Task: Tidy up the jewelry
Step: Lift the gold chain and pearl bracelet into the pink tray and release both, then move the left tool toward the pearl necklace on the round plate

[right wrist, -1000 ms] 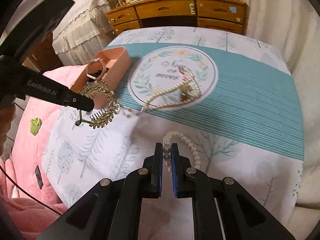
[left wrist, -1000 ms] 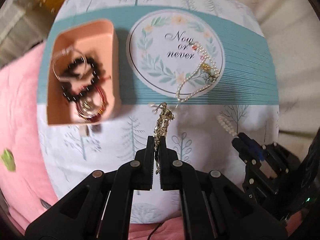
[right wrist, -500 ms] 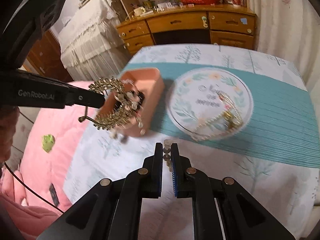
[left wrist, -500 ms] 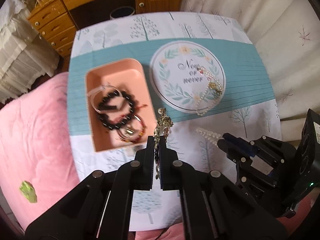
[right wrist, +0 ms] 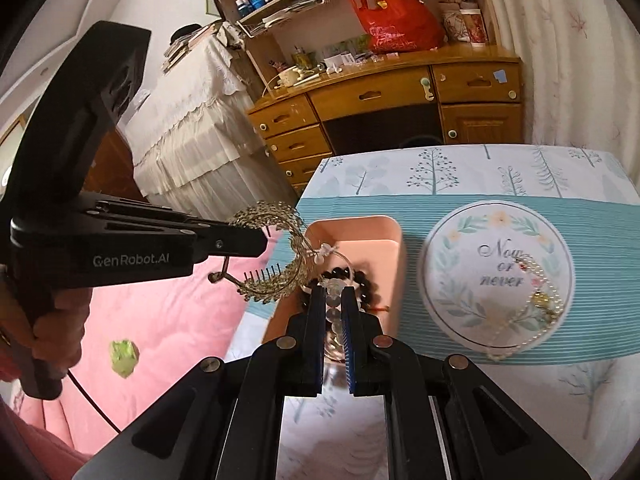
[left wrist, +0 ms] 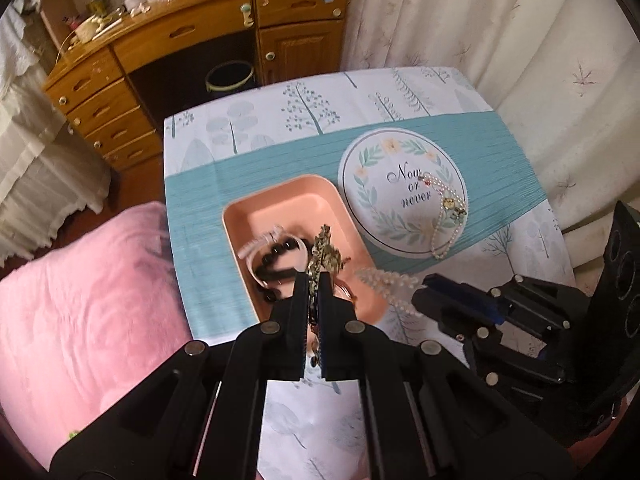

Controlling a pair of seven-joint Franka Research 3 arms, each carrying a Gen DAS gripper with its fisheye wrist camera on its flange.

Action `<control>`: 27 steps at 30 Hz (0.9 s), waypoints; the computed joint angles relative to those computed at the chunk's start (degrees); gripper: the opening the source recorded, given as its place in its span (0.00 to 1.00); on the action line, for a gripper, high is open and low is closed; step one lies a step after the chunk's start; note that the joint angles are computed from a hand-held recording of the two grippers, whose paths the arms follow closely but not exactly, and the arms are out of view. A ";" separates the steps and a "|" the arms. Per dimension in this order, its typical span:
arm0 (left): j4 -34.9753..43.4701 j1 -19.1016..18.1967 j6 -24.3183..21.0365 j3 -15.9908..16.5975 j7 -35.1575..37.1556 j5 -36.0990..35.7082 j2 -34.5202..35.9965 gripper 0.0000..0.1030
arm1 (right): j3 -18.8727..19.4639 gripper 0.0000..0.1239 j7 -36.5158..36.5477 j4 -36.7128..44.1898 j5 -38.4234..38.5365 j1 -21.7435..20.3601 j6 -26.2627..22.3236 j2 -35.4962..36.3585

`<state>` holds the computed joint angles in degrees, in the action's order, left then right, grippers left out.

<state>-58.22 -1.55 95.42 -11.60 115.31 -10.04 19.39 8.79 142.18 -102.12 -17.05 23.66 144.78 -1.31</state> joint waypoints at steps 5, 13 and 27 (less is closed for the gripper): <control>3.50 0.23 -1.54 0.01 1.45 0.45 3.04 0.04 | -0.14 0.15 2.51 5.34 -0.44 1.45 -4.51 4.33; 3.17 0.76 -0.69 -0.16 -0.90 0.20 3.45 0.56 | -1.48 0.47 8.90 0.05 -0.34 1.70 -1.49 1.51; -8.84 -2.80 4.77 -1.68 0.43 -1.52 -3.93 0.63 | -0.63 0.58 13.69 -14.55 6.71 -4.98 -6.13 -9.05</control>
<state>-67.06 -4.35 100.19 -13.28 115.74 -11.57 15.46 8.16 155.87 -116.67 -10.34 18.68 138.66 -10.36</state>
